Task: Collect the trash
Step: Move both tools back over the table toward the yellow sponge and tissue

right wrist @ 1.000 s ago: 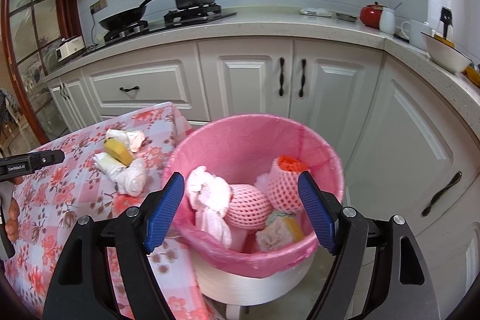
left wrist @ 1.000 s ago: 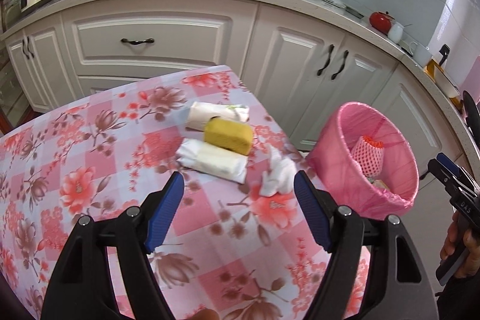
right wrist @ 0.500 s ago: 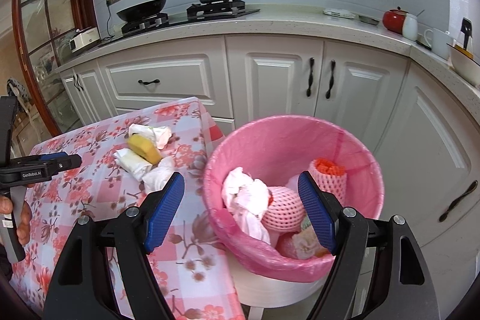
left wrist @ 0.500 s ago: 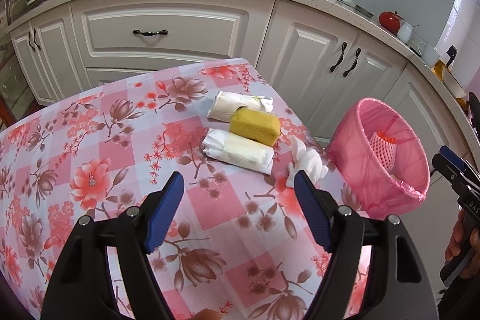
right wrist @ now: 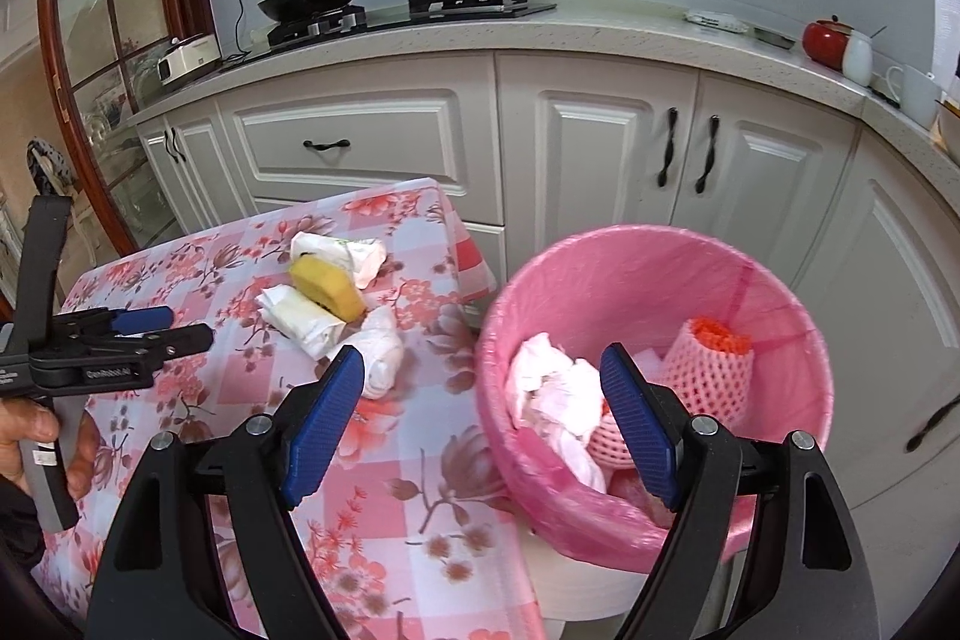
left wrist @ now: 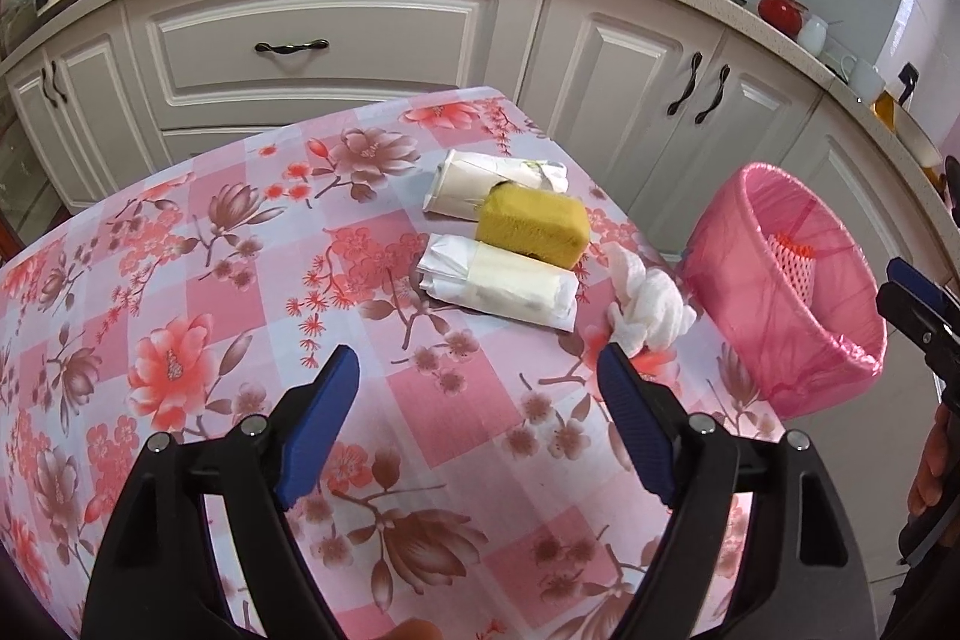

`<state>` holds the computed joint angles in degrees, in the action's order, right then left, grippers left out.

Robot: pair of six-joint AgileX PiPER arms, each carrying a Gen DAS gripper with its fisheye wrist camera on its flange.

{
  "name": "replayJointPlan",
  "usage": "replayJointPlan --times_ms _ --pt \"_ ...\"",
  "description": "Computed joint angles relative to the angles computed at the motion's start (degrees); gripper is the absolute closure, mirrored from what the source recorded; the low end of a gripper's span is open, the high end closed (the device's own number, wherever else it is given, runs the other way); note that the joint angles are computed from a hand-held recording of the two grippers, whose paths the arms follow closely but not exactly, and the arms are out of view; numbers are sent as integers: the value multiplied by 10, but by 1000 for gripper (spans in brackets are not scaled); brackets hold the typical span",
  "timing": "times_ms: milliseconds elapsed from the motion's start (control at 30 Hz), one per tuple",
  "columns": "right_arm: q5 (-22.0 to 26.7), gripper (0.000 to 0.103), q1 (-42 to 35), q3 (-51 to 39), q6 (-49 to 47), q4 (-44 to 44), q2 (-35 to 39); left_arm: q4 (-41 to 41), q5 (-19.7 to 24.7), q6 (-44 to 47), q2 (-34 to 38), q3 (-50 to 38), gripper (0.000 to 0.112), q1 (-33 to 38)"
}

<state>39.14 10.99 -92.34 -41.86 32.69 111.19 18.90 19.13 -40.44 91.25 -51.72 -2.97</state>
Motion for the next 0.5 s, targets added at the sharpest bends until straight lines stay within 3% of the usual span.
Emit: replayJointPlan --times_ms 67,300,500 --pt "3 27 7 -12 13 -9 9 -16 -4 29 15 -10 33 4" --pt "14 27 23 -52 51 -38 29 -43 -19 105 70 -51 15 10" --pt "26 26 39 -89 77 -54 50 -96 -11 185 123 -99 15 22"
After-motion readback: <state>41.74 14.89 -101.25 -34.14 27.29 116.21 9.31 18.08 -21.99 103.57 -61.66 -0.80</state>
